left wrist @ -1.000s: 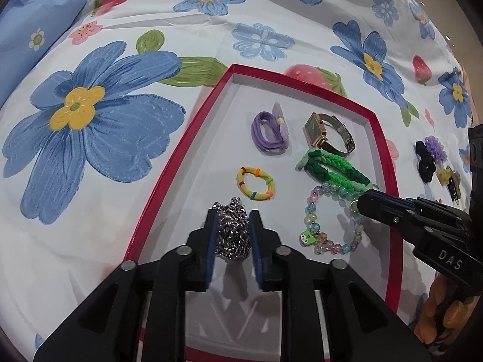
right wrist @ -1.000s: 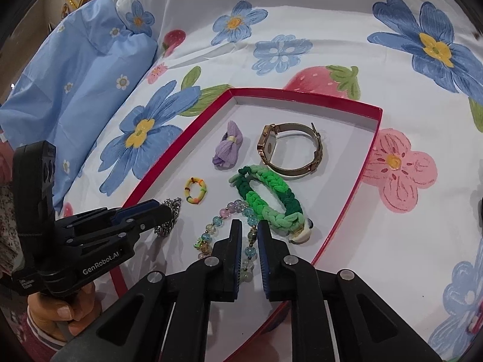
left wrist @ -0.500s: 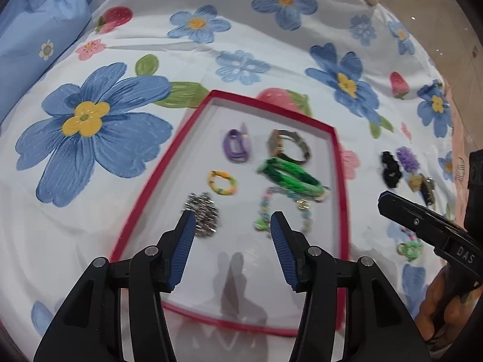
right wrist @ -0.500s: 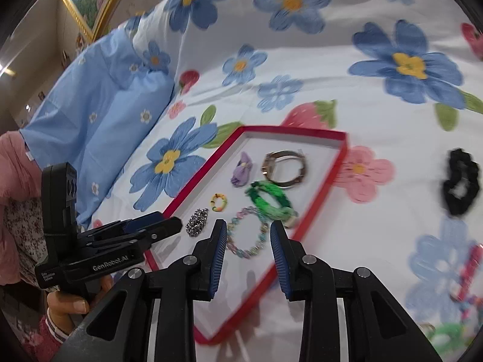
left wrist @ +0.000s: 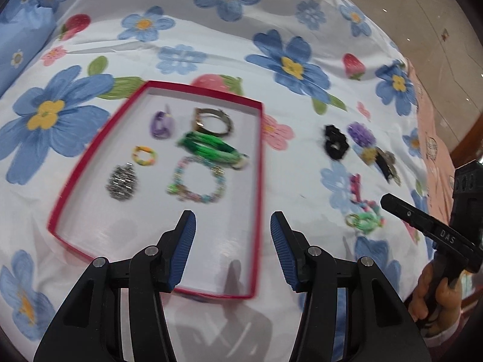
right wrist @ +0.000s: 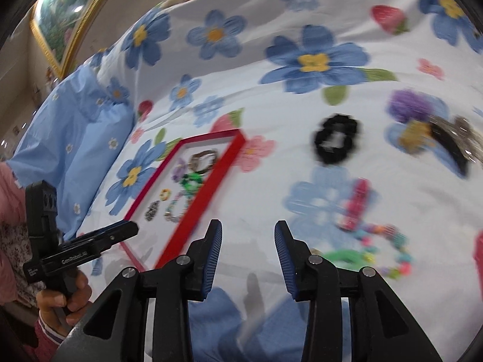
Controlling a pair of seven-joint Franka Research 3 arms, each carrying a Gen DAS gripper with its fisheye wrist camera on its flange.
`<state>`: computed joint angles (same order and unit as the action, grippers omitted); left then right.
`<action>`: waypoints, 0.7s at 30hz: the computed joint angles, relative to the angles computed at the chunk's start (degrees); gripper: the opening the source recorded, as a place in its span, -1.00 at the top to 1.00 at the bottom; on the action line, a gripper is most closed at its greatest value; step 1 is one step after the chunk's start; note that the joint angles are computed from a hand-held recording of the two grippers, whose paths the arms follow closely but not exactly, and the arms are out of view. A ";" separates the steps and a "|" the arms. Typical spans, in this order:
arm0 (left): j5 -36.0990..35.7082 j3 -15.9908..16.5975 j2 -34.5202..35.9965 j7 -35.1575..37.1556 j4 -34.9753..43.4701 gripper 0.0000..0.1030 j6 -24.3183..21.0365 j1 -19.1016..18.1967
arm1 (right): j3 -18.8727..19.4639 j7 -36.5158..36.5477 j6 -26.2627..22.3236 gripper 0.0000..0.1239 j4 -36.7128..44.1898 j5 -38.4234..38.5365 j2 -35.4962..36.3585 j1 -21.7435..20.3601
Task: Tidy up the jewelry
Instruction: 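Withdraw both open tools from the tray toward the remaining jewelry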
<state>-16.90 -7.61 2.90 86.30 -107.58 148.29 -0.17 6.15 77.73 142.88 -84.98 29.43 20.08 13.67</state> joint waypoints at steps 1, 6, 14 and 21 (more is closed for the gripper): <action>-0.05 -0.21 0.05 0.13 0.09 0.02 -0.10 -0.19 | -0.38 0.27 0.56 0.37 -1.54 0.04 -1.09 -0.26; -0.21 -1.11 0.33 1.22 0.83 0.02 -0.73 -1.33 | -2.01 1.52 2.84 0.37 -7.60 -1.37 -5.29 -1.00; 0.43 -2.43 1.96 2.41 2.98 0.02 -2.77 -3.03 | -3.29 2.86 5.17 0.37 -15.06 -1.01 -10.09 -2.64; 1.29 -3.66 4.25 4.11 5.86 0.02 -4.76 -4.25 | -4.01 3.76 6.35 0.37 -17.37 -3.19 -11.35 -2.95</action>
